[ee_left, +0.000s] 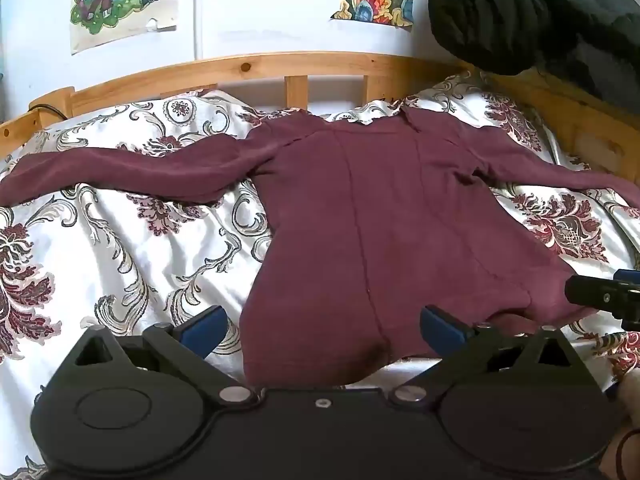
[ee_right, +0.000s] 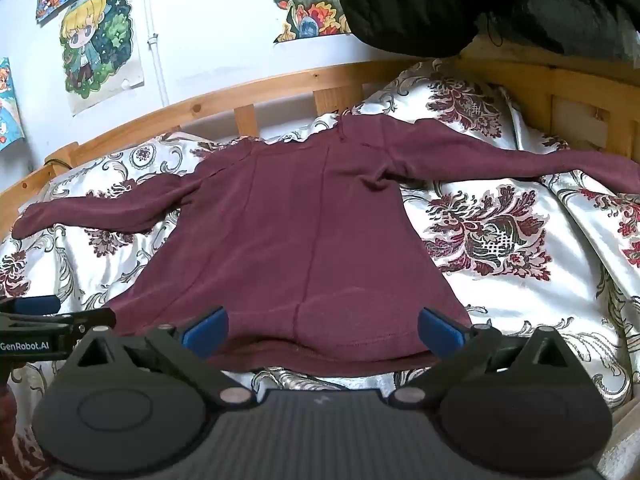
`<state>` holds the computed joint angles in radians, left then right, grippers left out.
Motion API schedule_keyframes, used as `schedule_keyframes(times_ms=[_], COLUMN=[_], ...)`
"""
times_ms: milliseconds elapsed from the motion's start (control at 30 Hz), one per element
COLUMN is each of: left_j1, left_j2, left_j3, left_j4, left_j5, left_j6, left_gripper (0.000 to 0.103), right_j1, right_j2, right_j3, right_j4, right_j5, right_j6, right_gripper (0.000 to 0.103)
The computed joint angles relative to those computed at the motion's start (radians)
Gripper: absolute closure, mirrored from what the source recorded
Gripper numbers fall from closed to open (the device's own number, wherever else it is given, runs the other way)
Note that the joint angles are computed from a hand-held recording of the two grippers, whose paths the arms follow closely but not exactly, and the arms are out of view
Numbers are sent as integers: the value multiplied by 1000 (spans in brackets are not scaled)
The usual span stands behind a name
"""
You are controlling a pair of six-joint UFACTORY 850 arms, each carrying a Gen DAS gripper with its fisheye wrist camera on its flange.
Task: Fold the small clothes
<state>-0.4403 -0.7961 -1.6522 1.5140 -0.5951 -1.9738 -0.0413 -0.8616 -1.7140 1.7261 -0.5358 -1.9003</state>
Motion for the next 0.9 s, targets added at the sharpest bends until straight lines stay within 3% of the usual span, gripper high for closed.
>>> schedule_keyframes(times_ms=[900], left_j1=[0], left_j2=[5], left_j3=[13], left_j4=[11], left_j5=[6], left_j6=[-14], left_gripper=[1], right_j1=[1], right_j2=[-4], right_j3=[0], right_j4=[-11], right_j5=[5], right_j6=[12], right_gripper=[0])
